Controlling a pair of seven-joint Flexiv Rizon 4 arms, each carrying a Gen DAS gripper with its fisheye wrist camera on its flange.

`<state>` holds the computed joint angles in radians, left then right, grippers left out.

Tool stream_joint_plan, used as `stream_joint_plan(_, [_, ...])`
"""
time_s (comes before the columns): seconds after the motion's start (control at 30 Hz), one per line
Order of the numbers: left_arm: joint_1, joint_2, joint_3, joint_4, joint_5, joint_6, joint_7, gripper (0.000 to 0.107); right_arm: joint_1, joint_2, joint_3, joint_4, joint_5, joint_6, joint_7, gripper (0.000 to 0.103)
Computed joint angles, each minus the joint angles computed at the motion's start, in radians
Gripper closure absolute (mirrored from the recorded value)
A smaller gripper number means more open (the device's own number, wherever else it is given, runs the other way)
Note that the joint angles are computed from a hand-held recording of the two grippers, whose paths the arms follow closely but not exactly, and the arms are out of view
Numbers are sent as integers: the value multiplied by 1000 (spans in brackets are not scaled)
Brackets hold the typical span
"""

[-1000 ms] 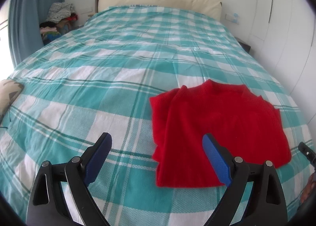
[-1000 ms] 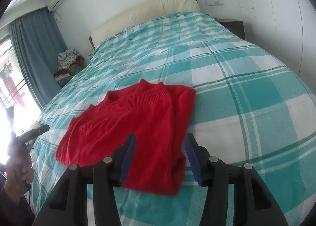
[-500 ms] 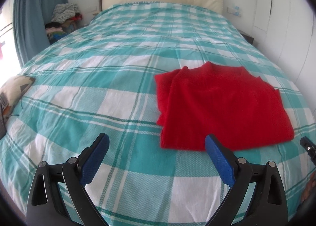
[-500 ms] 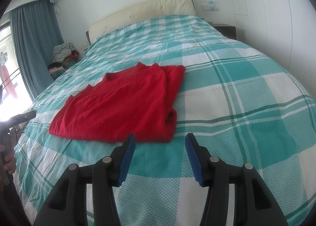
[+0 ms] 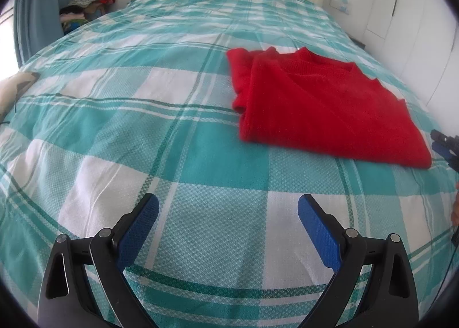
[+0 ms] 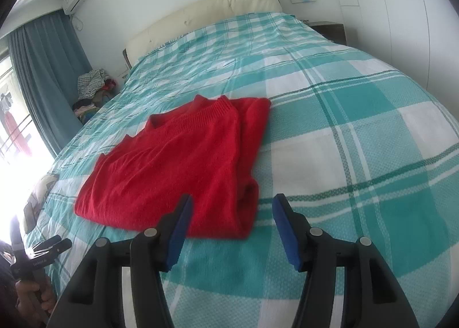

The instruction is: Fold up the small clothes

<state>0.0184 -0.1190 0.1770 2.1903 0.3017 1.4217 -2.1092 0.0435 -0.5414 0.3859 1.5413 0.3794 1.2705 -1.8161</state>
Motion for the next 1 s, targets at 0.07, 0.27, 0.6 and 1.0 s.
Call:
stream_joint_plan(0.07, [10,4,-11,12,-34,5,28,8,5,-61,-12,-113,-12,-86,47,44])
stream_joint_plan(0.27, [37,34,-26,48,-134,31,112,8,56,-228,-58,-419,-47,-427,142,44])
stream_joint_plan(0.6, [103,106,-18,87,-191,31,156,8,190,-209,-116,-530,-111,-555,329,94])
stream_joint_plan(1.0, [167,115,-17,118,-258,34,179,9,521,-358,-176,-739,-267,-578,529,94])
